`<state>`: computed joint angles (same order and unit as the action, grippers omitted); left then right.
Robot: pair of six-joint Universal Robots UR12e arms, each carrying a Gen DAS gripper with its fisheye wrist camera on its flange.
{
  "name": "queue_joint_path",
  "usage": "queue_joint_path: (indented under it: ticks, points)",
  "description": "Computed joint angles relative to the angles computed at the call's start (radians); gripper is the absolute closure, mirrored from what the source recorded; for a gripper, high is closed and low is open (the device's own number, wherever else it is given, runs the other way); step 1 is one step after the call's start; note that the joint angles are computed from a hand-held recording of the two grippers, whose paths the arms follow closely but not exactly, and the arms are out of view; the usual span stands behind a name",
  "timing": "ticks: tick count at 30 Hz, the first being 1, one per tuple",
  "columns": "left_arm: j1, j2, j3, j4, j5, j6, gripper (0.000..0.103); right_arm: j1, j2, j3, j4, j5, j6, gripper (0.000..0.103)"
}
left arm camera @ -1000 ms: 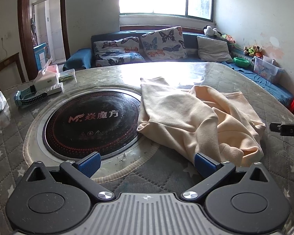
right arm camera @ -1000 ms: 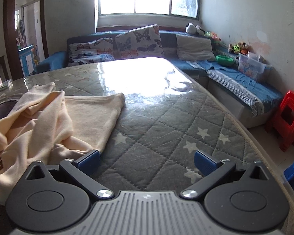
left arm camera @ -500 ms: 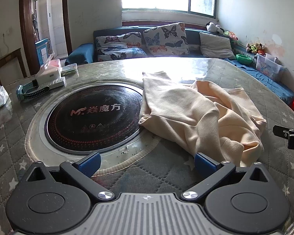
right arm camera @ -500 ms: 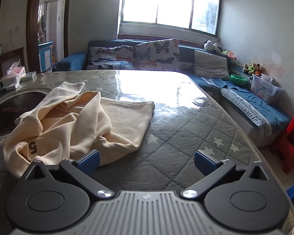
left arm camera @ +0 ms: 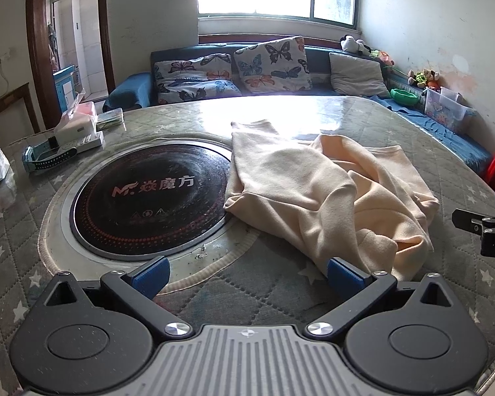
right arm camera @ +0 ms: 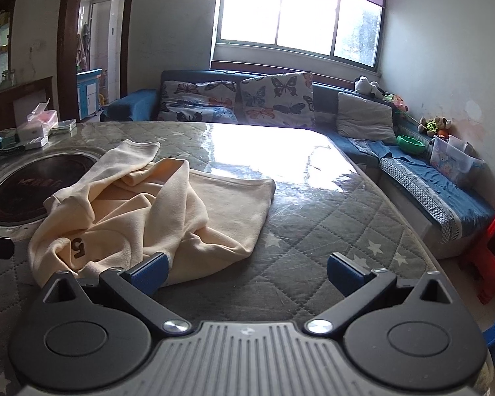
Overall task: Fold clothes
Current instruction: 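Move both grippers open toward the crumpled cream shirt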
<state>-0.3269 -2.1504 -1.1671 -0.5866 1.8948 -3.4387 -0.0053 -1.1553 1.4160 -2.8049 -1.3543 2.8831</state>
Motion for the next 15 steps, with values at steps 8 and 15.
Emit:
queue_joint_path:
  ticks: [8,15]
  points:
    - [0.001,-0.014,0.031,-0.021,-0.008,0.002,0.000,0.005,0.005,-0.011,0.016,0.012,-0.015,0.000]
    - [0.002,-0.028,0.058,-0.058,-0.016,-0.001,0.000,0.007,0.010,-0.023,0.047,0.023,-0.021,0.000]
